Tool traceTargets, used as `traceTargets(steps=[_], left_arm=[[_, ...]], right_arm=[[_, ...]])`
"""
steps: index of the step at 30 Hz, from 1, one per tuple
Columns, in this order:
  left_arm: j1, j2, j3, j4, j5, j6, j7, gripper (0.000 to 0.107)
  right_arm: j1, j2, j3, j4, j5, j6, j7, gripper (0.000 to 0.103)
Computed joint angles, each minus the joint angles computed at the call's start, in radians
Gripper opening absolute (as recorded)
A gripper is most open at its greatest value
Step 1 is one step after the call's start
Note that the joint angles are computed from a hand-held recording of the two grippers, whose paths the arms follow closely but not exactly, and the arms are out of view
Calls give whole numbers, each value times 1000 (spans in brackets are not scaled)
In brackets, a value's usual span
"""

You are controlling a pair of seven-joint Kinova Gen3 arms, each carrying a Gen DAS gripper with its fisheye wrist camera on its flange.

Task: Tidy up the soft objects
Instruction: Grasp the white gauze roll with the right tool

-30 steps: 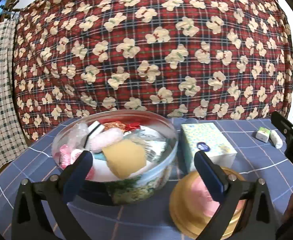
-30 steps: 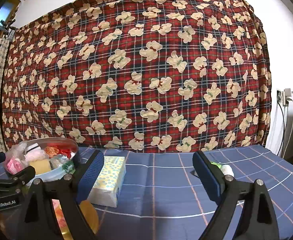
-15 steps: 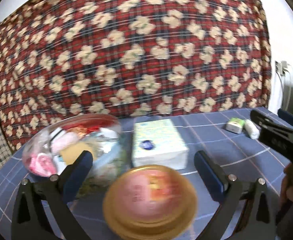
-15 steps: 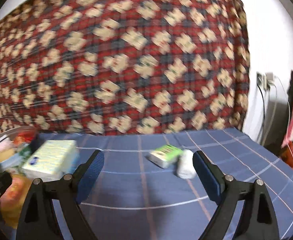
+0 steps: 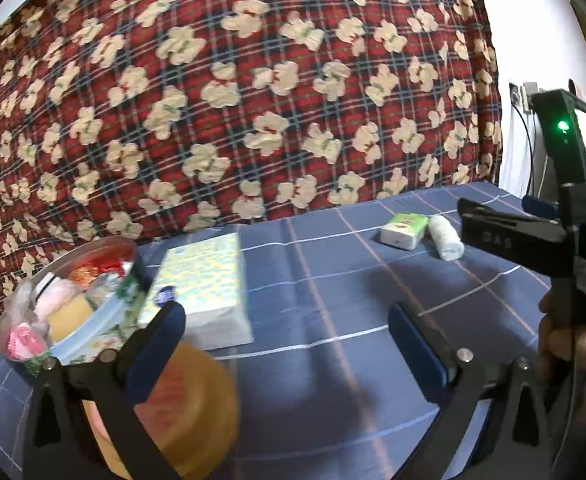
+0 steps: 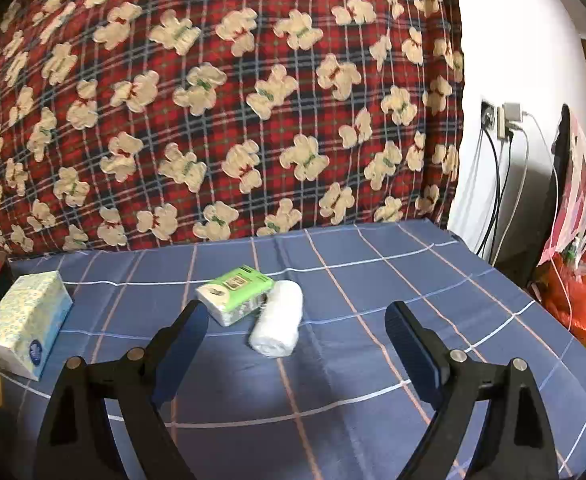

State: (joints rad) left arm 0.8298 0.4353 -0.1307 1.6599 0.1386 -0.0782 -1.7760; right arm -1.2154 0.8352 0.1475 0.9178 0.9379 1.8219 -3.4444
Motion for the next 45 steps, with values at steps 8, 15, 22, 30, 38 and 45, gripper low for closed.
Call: traceTargets(steps=[8,15,22,30,38,45], left_arm=[[77,50,-40,-109,-26,111,64,103],[23,105,22,-243,-81,282,156,103],[-32,156,82,-355,-132,441,251,103],[-74,156,167,-352,-237,439,285,103],[-103,184,207,-419,-270,530,319,103],[-100,200,207,-452,-285,571,360,103]], right_arm=[[49,-161,-70,269,-28,-165,-223,92],[109,-246,-131,405,-31,-253,-329,92],[183,-254,-172,392,-37,-356,-185,78],[277,-227,-151,319,-159,-447,18,68],[283,-263,-131,377,-192,-548,27,41],[212,-252,-112,370,-114,-485,-8,37]])
